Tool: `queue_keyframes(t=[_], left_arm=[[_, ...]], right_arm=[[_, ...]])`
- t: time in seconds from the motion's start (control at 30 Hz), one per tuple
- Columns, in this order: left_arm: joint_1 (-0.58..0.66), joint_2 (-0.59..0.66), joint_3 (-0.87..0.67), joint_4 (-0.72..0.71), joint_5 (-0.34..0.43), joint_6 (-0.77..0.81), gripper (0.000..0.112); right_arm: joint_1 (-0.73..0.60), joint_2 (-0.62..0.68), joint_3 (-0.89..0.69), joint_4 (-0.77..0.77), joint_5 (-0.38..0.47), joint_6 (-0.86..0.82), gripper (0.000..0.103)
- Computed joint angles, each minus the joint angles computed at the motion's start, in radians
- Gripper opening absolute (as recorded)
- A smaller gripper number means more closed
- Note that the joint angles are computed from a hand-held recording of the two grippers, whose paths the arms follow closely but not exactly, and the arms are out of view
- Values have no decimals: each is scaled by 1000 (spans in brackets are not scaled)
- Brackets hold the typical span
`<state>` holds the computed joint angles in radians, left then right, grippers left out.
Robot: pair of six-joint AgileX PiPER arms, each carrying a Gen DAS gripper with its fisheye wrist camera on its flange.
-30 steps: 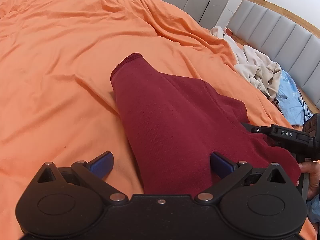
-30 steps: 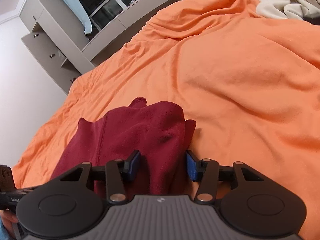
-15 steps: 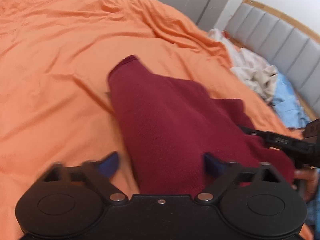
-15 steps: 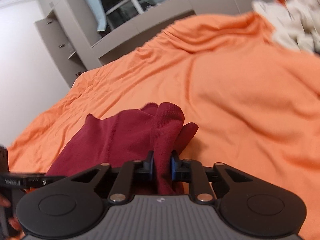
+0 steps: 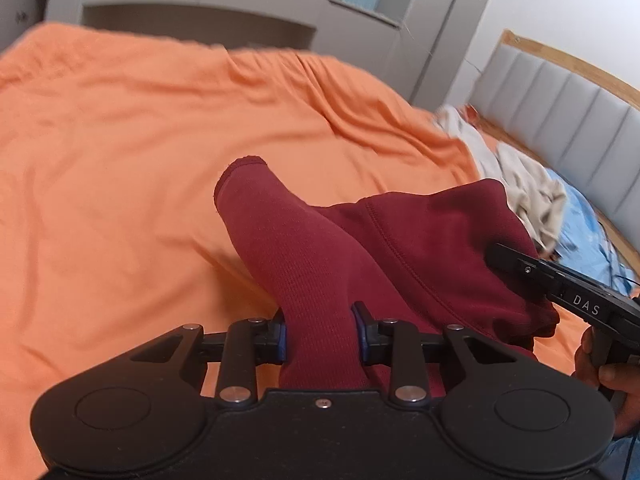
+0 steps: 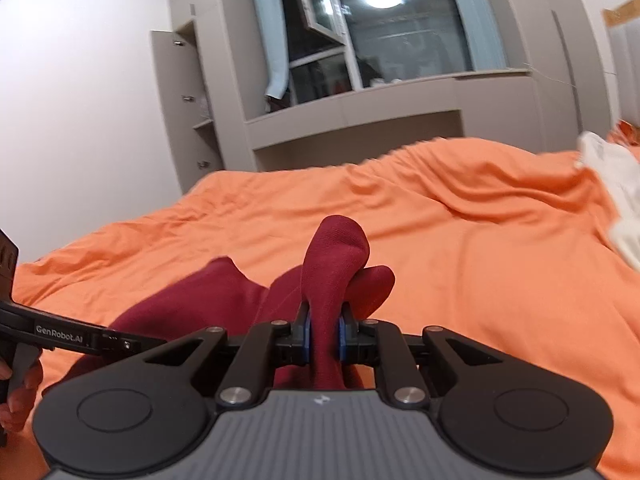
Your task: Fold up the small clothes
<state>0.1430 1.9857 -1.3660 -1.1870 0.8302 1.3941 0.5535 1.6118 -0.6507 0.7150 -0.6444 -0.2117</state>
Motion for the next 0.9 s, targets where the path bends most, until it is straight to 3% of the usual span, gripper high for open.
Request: queue_keyframes(t=[0.2,0.3,0.43,0.6,0.63,0.67,0.77,0.9], left_arm=[[94,15,-101,112,-14,-149,33],[120,39,-123,164,-35,-202,33],[132,97,-158,228,-29,-279,35],[122,84,-119,265,-99,-314,50],[120,72,-107,268,-109,-314,58],[118,52,-86,266,-127,-308,71],[123,-46,36,183,-216,-198,92],[143,-188,174,94,-266,-71,100]], right_arm=[[-67,172,-225,-269,168,282,14],[-73,259,-317,-325,244,351,15],[-43,311,-367,-117,299,159,18],[0,277,-328,179,277,-110,42],[8,263,-317,224,271,-150,51],[26,245,-306,288,256,-204,57],[83,176,-251,378,189,-276,73],[203,84,-197,520,59,-399,90]])
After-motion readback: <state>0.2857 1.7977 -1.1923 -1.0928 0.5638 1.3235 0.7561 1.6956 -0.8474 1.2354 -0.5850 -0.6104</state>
